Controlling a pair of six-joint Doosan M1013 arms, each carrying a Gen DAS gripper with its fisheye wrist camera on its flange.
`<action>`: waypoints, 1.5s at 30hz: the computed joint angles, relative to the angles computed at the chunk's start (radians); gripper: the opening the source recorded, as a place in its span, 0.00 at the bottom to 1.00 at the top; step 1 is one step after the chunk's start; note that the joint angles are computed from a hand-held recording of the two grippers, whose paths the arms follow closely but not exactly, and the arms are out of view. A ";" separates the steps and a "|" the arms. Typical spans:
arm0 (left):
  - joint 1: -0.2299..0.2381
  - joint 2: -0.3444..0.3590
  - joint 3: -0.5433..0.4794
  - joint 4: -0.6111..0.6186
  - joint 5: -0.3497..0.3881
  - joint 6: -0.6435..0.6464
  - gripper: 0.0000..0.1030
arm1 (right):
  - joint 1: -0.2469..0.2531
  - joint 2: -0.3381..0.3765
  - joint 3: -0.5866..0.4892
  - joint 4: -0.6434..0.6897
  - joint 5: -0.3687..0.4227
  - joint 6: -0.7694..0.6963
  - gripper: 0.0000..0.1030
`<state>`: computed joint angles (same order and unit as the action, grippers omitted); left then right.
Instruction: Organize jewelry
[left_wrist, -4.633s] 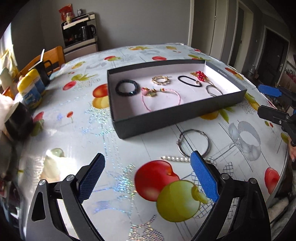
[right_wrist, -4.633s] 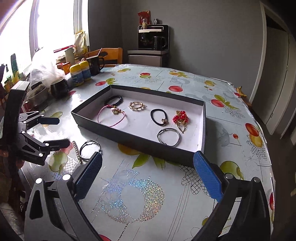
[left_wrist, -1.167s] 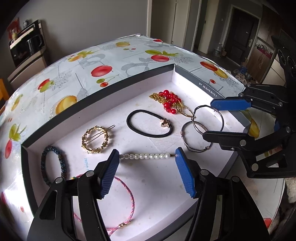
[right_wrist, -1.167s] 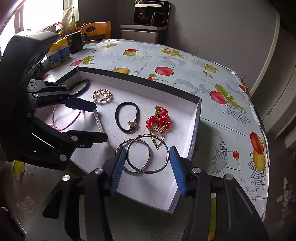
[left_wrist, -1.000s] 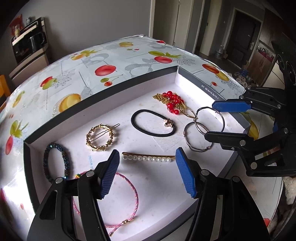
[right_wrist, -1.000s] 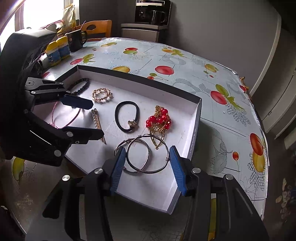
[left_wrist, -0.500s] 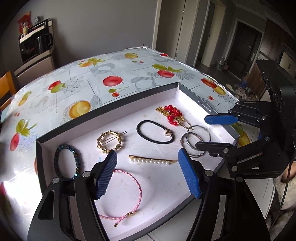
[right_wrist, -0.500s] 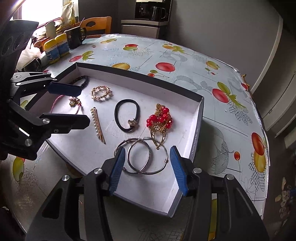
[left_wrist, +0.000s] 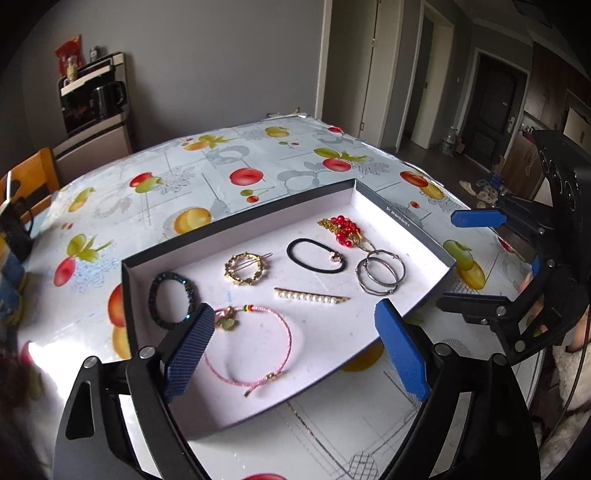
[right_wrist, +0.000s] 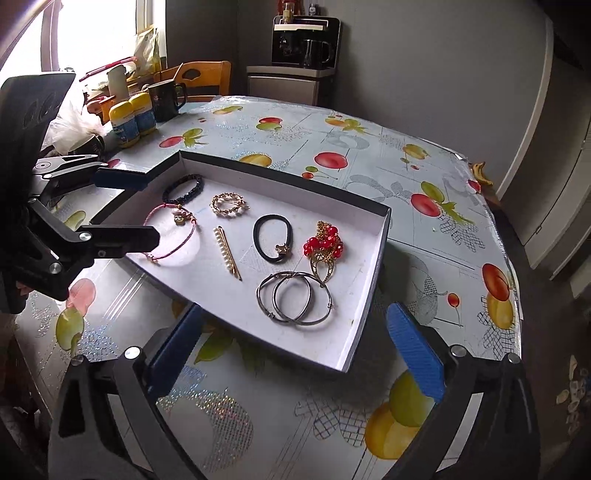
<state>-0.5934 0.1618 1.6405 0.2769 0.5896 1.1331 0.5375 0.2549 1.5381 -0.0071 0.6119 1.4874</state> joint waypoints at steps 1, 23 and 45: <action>-0.010 -0.015 0.019 0.052 -0.004 -0.062 0.91 | 0.004 -0.009 0.013 -0.012 -0.006 0.016 0.95; -0.156 -0.070 0.179 0.742 0.164 -0.895 0.94 | 0.077 -0.050 0.158 -0.471 -0.240 0.673 0.95; -0.173 -0.070 0.185 0.804 0.190 -0.951 0.94 | 0.098 -0.072 0.195 -0.790 -0.276 0.967 0.95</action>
<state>-0.7663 0.0919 1.8253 1.0805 0.7798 0.1818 0.6354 0.1831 1.7333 -0.7966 0.3357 2.4542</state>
